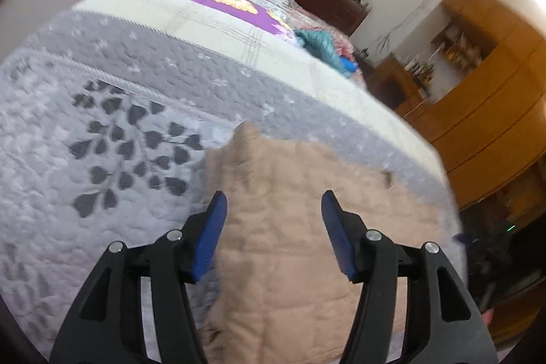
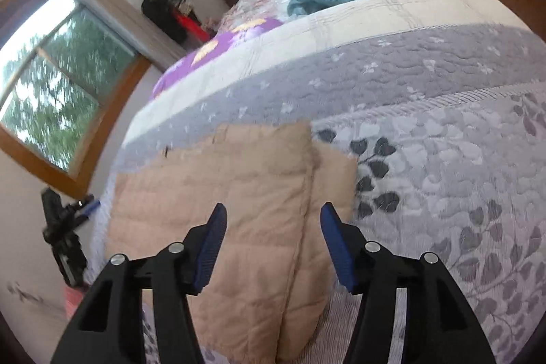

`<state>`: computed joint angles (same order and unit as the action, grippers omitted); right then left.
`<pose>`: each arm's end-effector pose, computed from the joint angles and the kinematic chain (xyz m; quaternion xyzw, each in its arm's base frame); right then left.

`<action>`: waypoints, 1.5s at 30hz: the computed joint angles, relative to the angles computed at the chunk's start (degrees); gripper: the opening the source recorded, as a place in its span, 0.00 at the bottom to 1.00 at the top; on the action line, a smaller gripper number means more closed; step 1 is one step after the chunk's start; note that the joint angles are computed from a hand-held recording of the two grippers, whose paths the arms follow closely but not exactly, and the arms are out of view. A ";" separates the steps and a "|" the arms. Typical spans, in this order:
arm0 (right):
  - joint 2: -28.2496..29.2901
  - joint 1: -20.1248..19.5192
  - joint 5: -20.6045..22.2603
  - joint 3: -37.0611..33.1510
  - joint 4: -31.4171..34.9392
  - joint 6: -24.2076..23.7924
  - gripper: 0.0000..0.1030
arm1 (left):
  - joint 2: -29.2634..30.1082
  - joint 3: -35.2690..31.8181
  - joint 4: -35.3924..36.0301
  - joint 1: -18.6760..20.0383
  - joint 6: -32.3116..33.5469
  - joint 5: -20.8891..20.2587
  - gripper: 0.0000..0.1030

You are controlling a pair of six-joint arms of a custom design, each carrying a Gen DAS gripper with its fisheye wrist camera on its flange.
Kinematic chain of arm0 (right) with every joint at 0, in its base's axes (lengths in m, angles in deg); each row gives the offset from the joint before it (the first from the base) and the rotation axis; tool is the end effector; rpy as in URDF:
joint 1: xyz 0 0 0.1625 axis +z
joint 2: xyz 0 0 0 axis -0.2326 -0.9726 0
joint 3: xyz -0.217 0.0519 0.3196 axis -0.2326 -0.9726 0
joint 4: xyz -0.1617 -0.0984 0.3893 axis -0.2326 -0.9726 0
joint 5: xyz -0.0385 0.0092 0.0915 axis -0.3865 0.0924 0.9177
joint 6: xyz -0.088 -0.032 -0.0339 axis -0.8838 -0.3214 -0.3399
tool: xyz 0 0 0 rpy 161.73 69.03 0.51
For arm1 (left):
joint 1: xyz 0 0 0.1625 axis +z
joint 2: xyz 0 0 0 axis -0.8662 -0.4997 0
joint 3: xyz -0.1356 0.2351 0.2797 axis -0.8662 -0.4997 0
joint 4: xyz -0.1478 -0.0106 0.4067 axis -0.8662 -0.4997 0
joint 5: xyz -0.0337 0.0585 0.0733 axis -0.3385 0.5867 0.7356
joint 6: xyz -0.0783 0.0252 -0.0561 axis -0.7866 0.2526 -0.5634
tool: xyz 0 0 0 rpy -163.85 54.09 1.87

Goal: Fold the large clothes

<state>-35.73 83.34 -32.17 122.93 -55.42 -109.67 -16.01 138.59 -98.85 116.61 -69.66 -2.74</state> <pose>-0.0581 -0.5416 0.4122 0.0421 -0.9533 0.2726 0.1232 -0.1858 -0.6167 0.1944 0.0713 0.9421 -0.2914 0.1497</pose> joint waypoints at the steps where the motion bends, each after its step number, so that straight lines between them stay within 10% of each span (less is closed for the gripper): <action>1: -0.19 0.38 -0.65 0.59 -0.41 -0.58 0.56 | -0.12 0.99 0.52 -0.82 0.47 2.66 0.56; 6: 0.04 1.86 -6.01 3.88 -3.95 -2.58 0.56 | -1.16 5.79 -1.10 -2.22 1.75 8.74 0.69; 13: 2.50 1.71 -8.78 3.90 -3.60 -0.78 0.46 | 0.30 6.94 -1.96 -1.34 2.21 6.60 0.68; 16: 2.72 1.63 -8.09 4.26 -4.44 -1.17 0.17 | 1.43 6.33 -1.14 -0.97 1.61 5.19 0.37; 20: 0.79 1.04 -4.11 5.22 -5.20 -1.89 0.11 | 1.46 7.81 -5.14 -2.77 3.00 8.09 0.11; 38: 3.23 0.29 -8.40 6.64 -11.43 2.92 0.25 | 3.74 5.90 -1.70 -1.44 -0.92 11.10 0.25; 45: -3.71 6.82 -14.31 14.89 -20.60 1.06 0.28 | -0.74 10.20 -3.50 -8.46 -7.73 18.38 0.36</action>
<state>-39.44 90.16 -46.48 137.81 -76.02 -108.61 -16.75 148.79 -102.36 108.15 -77.38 15.63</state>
